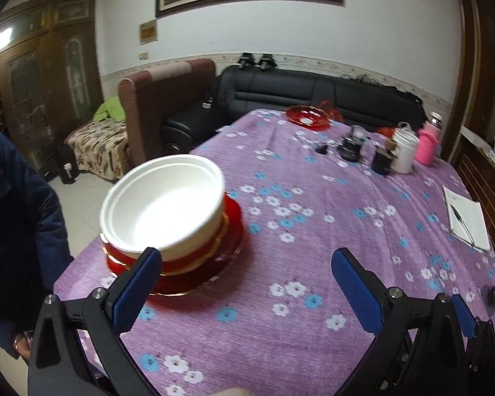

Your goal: Organize plates and bowls

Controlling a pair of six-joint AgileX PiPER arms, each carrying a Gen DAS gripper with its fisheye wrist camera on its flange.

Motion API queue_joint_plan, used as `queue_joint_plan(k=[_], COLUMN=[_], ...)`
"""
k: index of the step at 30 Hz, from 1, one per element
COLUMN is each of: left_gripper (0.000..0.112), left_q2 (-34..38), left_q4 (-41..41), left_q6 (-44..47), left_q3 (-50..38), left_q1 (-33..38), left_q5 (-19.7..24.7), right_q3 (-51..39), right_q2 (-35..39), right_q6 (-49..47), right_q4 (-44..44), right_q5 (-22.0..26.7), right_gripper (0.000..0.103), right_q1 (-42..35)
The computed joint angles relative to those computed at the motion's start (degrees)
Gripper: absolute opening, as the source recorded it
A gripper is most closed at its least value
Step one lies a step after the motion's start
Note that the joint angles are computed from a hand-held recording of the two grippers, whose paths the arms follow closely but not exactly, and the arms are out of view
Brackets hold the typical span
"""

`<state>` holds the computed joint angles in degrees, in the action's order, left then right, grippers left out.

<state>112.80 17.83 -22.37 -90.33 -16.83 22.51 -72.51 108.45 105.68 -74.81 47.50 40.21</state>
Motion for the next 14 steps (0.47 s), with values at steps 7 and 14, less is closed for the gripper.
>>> queue_joint_plan(k=[7,14], left_gripper=[0.103,0.103], left_q2=[1.37,3.17], left_q4=[3.15,6.57], left_q6=[-3.45,-8.37], left_q3=[-2.18,-4.88], left_q1=[1.87,2.32], left_q5=[1.15,2.0], right_q3=[-5.22,-6.62], right_q2=[1.83,1.56], right_q6=[-10.43,-15.29], right_q4=[5.74,9.08], right_q5=[-4.71,-4.66], right_gripper=[0.091,0.065], right_q1=[-0.49,-1.33])
